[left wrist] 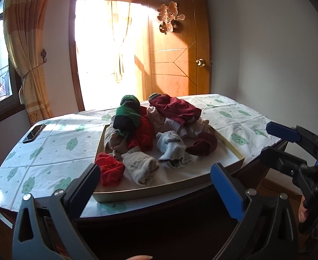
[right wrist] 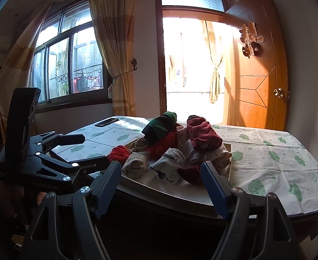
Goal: Take underwear out of drawer
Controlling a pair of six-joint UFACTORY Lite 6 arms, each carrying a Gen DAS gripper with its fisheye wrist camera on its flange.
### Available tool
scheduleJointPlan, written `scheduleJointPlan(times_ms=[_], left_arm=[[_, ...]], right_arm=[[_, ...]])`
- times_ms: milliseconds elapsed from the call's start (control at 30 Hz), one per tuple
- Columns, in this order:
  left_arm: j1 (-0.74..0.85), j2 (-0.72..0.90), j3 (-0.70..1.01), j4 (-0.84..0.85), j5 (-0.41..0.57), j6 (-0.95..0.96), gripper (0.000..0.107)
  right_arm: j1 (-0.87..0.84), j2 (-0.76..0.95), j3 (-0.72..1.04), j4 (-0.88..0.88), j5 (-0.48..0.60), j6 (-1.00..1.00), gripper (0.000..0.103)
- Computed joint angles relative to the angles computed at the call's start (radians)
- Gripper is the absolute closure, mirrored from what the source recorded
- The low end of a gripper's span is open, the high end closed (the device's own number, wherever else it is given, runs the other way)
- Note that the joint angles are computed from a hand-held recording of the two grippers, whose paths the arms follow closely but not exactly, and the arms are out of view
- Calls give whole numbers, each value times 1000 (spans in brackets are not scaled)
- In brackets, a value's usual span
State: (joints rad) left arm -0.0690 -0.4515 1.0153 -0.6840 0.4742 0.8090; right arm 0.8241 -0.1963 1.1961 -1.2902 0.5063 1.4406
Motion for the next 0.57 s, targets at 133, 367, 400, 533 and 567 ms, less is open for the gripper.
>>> scheduleJointPlan(times_ms=[133, 367, 400, 533, 567], left_arm=[[-3, 5, -1, 38, -22, -42, 4], [3, 1, -24, 29, -45, -25, 4], [-1, -2, -28, 38, -49, -31, 4], [-9, -9, -41, 39, -59, -30, 4], [-6, -9, -43, 25, -55, -17, 4]], right_arm=[[8, -5, 0, -35, 7, 24, 25], [24, -1, -1, -55, 17, 33, 25], [22, 1, -2, -54, 13, 35, 25], [18, 8, -5, -48, 3, 35, 25], [20, 8, -7, -46, 3, 34, 25]])
